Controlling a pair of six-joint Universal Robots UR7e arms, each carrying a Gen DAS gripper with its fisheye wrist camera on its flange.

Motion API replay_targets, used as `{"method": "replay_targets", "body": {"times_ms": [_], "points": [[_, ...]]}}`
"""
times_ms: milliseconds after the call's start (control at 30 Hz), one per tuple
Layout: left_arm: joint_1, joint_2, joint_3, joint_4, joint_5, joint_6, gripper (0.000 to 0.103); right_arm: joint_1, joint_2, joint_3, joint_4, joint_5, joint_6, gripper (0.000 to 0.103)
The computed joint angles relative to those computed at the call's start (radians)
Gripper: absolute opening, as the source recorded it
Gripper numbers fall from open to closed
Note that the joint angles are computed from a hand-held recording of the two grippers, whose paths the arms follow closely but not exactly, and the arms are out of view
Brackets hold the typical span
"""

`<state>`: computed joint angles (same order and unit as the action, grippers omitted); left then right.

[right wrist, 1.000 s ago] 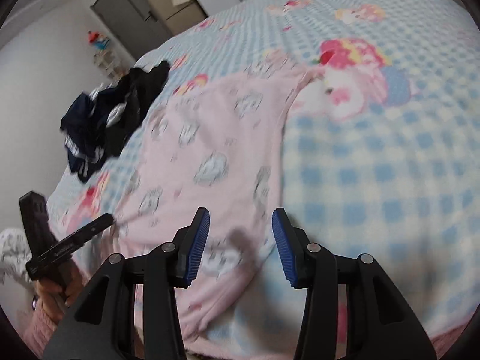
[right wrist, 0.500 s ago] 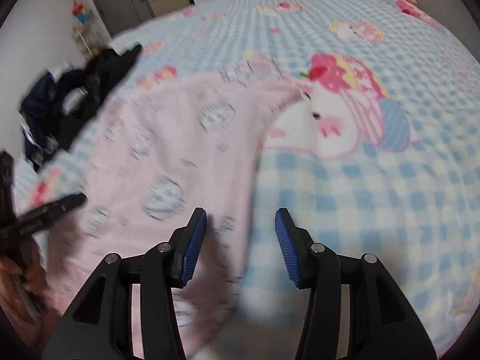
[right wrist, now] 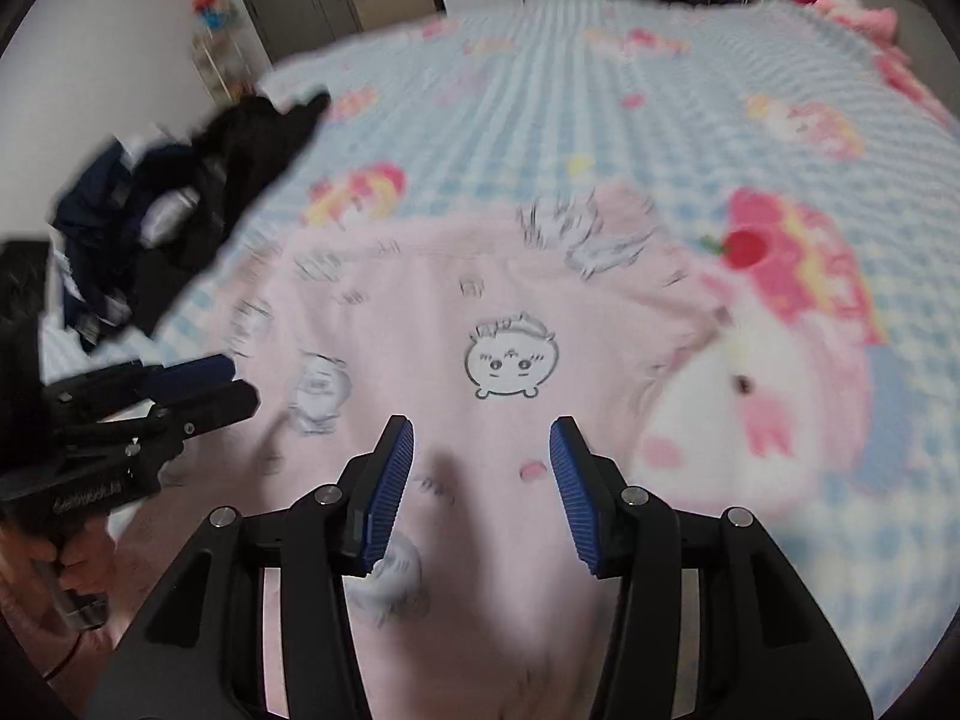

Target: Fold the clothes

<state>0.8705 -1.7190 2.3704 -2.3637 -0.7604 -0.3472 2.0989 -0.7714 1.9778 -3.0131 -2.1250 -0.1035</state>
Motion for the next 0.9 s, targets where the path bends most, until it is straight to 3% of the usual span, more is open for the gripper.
{"method": "replay_targets", "body": {"times_ms": [33, 67, 100, 133, 233, 333, 400, 467, 533, 633, 700, 733, 800, 900], "points": [[0.007, 0.024, -0.013, 0.058, 0.089, -0.033, 0.036, 0.001, 0.018, -0.012, 0.007, -0.058, -0.005, 0.038], [0.019, 0.022, -0.022, 0.096, 0.136, -0.056, 0.035, -0.002, 0.026, -0.015, 0.002, -0.099, -0.007, 0.022], [0.039, 0.003, -0.032, 0.11, 0.142, -0.07, 0.035, -0.014, 0.009, 0.001, -0.027, -0.101, 0.003, 0.021], [0.062, -0.015, -0.045, 0.118, 0.14, -0.077, 0.035, -0.027, -0.014, 0.018, -0.054, -0.097, 0.026, 0.023], [0.078, -0.052, -0.05, 0.025, 0.094, -0.019, 0.034, -0.042, -0.034, 0.015, -0.095, -0.084, 0.025, 0.044], [0.059, -0.022, -0.036, -0.145, 0.0, 0.119, 0.037, -0.045, -0.025, -0.017, -0.088, -0.027, -0.005, 0.044], [0.068, 0.027, -0.046, -0.179, -0.062, 0.165, 0.045, -0.039, 0.004, -0.057, -0.034, 0.013, -0.041, 0.045], [0.085, 0.098, -0.077, -0.115, -0.047, 0.165, 0.046, -0.021, 0.06, -0.11, 0.041, -0.076, -0.07, 0.042], [0.104, 0.132, -0.097, -0.046, 0.016, 0.173, 0.047, -0.028, 0.078, -0.106, 0.005, -0.168, -0.078, 0.039], [0.124, 0.089, -0.108, -0.018, 0.063, 0.157, 0.037, -0.072, 0.005, -0.046, -0.038, -0.132, -0.027, 0.02], [0.113, 0.047, -0.118, 0.059, 0.131, 0.076, 0.039, -0.063, -0.017, -0.03, -0.062, -0.199, -0.01, 0.041], [0.1, 0.021, -0.115, 0.087, 0.144, 0.049, 0.04, -0.058, -0.038, -0.014, -0.072, -0.194, -0.001, 0.043], [0.056, -0.054, -0.084, 0.085, 0.099, 0.058, 0.041, -0.053, -0.102, 0.032, -0.066, -0.088, 0.022, 0.042], [-0.08, -0.178, -0.009, 0.182, 0.094, 0.011, 0.047, 0.005, -0.147, 0.103, -0.093, 0.005, 0.018, 0.046]]}}
